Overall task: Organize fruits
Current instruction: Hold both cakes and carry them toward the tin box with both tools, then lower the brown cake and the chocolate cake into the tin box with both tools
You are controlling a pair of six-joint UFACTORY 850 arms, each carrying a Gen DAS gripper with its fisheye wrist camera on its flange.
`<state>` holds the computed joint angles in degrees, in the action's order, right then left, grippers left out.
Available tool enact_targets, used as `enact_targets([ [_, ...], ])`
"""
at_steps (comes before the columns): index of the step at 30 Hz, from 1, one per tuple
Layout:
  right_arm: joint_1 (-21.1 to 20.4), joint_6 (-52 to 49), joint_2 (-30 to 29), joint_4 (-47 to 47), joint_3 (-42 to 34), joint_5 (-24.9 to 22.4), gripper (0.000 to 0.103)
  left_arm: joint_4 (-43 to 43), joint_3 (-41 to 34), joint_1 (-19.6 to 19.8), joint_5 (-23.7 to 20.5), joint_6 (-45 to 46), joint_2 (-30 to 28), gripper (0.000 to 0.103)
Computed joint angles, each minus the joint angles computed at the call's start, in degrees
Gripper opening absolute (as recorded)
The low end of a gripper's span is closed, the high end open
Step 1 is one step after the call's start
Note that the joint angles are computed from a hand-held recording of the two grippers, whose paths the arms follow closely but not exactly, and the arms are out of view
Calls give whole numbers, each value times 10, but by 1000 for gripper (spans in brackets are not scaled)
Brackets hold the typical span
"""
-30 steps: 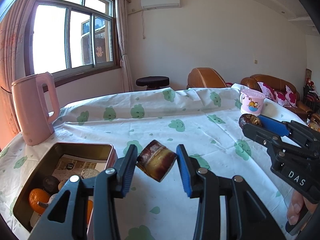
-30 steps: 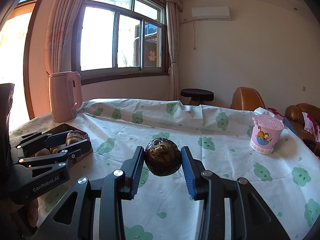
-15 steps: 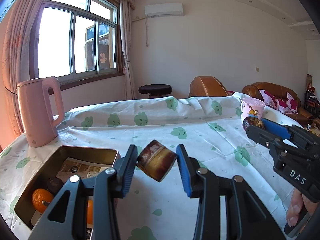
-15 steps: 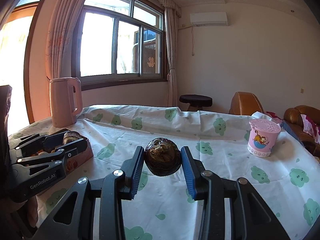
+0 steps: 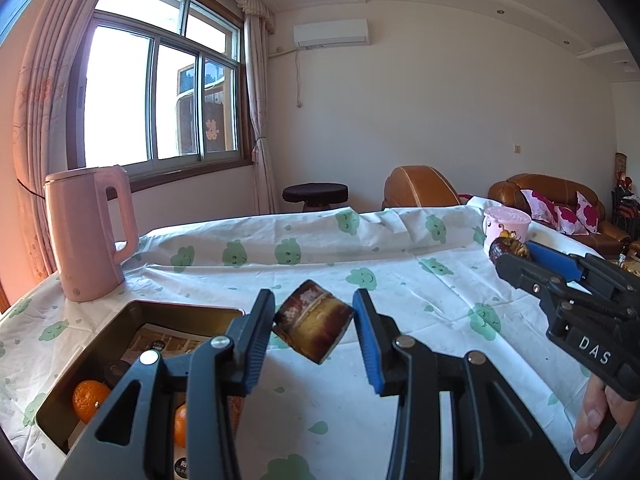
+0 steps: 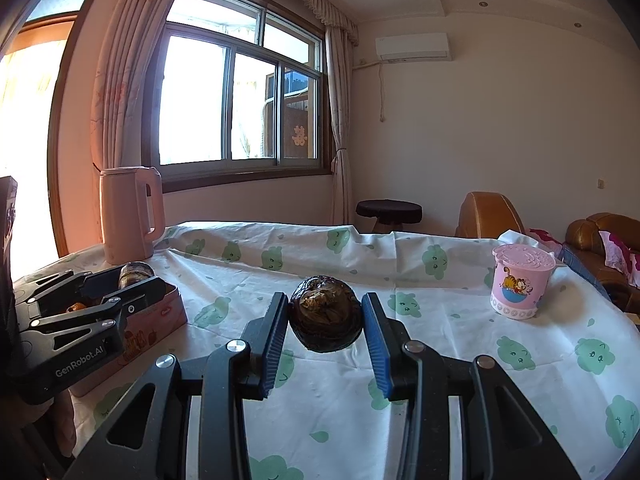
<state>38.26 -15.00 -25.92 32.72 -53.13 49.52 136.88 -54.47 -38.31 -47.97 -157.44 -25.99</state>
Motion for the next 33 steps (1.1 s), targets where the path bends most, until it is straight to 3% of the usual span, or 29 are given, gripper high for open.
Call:
enact_targets([
  [12,11,-10,-1,18,-2,6,40,18,22,2,-5,-23,16,42],
  [33,43,-6,-27,-14,-43,-23,40,12,81,20,-18,-40,61,42],
])
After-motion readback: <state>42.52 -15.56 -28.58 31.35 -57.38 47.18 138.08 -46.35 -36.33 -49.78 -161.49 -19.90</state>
